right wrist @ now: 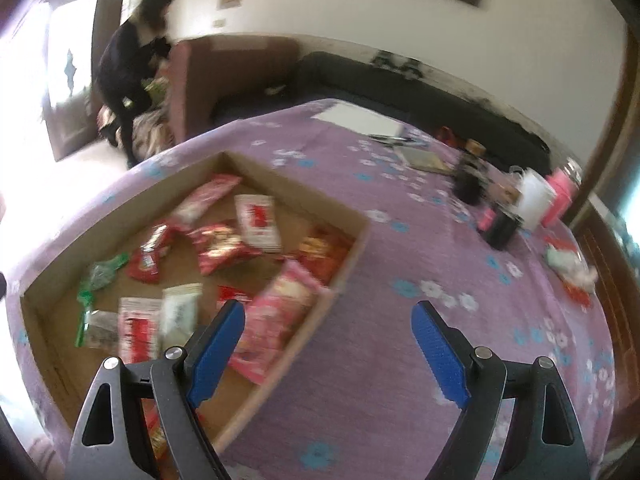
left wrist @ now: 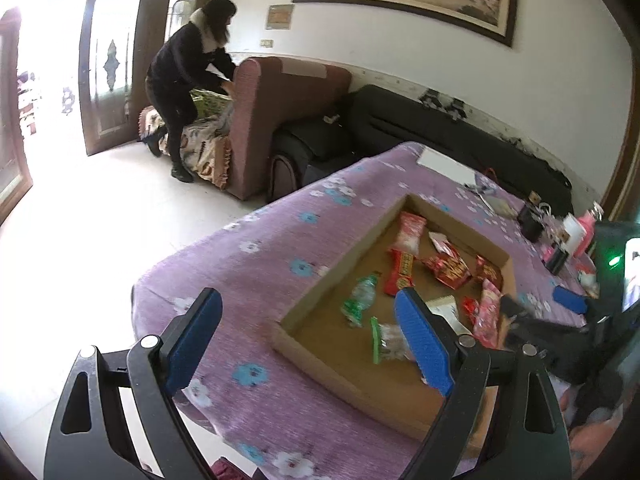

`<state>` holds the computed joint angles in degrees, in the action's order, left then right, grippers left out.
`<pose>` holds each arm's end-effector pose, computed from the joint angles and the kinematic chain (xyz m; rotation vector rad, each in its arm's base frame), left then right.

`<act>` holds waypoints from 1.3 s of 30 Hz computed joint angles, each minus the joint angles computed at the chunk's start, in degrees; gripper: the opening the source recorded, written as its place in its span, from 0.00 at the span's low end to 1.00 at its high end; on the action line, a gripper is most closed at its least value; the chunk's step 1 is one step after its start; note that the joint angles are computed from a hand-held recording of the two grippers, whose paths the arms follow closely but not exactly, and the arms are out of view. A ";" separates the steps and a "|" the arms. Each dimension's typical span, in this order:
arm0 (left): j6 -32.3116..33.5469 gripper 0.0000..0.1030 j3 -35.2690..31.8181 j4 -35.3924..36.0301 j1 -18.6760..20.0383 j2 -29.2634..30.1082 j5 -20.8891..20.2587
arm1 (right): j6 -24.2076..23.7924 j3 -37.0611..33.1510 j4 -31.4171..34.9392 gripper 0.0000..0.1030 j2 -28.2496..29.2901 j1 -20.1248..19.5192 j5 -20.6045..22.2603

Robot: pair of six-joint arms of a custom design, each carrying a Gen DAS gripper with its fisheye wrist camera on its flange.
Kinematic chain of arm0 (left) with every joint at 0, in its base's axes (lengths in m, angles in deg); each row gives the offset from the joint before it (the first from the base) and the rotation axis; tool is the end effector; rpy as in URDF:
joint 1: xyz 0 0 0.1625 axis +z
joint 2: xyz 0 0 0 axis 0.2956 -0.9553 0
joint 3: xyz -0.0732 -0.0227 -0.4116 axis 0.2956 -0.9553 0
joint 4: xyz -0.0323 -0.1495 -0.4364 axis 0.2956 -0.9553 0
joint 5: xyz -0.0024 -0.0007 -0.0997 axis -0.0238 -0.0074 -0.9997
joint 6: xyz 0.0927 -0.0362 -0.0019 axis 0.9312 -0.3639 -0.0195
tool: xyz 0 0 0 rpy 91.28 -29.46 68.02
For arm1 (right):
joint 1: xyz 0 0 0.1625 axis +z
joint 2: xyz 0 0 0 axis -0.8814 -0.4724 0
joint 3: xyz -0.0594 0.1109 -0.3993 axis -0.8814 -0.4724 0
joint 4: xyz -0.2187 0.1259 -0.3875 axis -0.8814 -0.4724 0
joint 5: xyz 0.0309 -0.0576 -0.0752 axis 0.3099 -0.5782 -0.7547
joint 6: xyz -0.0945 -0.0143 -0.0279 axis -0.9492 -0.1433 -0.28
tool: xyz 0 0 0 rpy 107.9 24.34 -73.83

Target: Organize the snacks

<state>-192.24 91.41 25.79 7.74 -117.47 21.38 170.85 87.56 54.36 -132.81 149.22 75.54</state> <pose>-0.3990 -0.4274 -0.0398 -0.5892 1.6935 -1.4322 0.0864 -0.6243 0.2666 1.3732 -2.1055 0.5765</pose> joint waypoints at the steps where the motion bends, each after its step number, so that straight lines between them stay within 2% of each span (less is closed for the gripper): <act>1: -0.61 0.87 0.20 0.36 -0.08 -0.16 -0.14 | -2.21 1.98 -2.20 0.84 -0.39 0.53 0.46; 6: -1.62 0.87 0.16 2.21 -0.52 -0.28 -1.02 | -15.38 11.42 -16.21 0.84 -2.08 2.25 3.36; 8: -4.10 0.87 -1.27 5.86 -0.79 0.65 -1.59 | -17.52 13.53 -18.61 0.84 -3.56 1.81 1.13; 11: -8.01 0.87 -4.20 11.56 -1.10 2.57 -2.47 | -13.03 12.31 -14.24 0.84 -5.61 0.86 -3.17; 14: -15.45 0.87 -11.30 23.79 -1.59 7.72 -5.20 | -7.30 10.92 -9.74 0.87 -8.06 -1.13 -8.14; 17: -23.67 0.87 -20.73 38.00 -2.12 14.60 -10.29 | -2.88 10.25 -6.80 0.98 -10.26 -3.73 -13.67; 19: -26.61 0.92 -25.60 43.62 -2.17 18.06 -13.90 | -0.76 10.08 -5.35 0.98 -11.54 -5.38 -16.71; 20: -27.62 1.00 -27.78 45.79 -2.12 19.50 -15.09 | -0.25 9.95 -4.66 0.98 -11.83 -5.80 -17.41; 21: -28.00 1.00 -28.73 46.82 -2.15 20.13 -15.35 | 0.25 9.60 -3.55 0.98 -11.95 -6.17 -17.92; 23: -25.42 1.00 -28.84 45.61 -2.12 19.68 -13.95 | 0.41 9.35 -1.74 0.98 -12.25 -6.81 -19.09; 27: -14.91 1.00 -24.60 35.71 -1.62 15.68 -8.26 | -2.20 11.08 -0.45 0.98 -13.63 -8.04 -20.91; 33: -3.57 1.00 -20.68 22.91 -0.33 12.75 -5.79 | -4.84 12.90 0.89 0.98 -14.82 -9.52 -21.35; 39: 3.07 1.00 -18.71 14.43 0.06 11.81 -5.15 | -5.85 13.27 1.65 0.98 -14.97 -9.77 -20.62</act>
<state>-189.17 72.71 40.22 7.80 -105.66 16.23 165.01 100.83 56.01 -147.78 139.45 54.92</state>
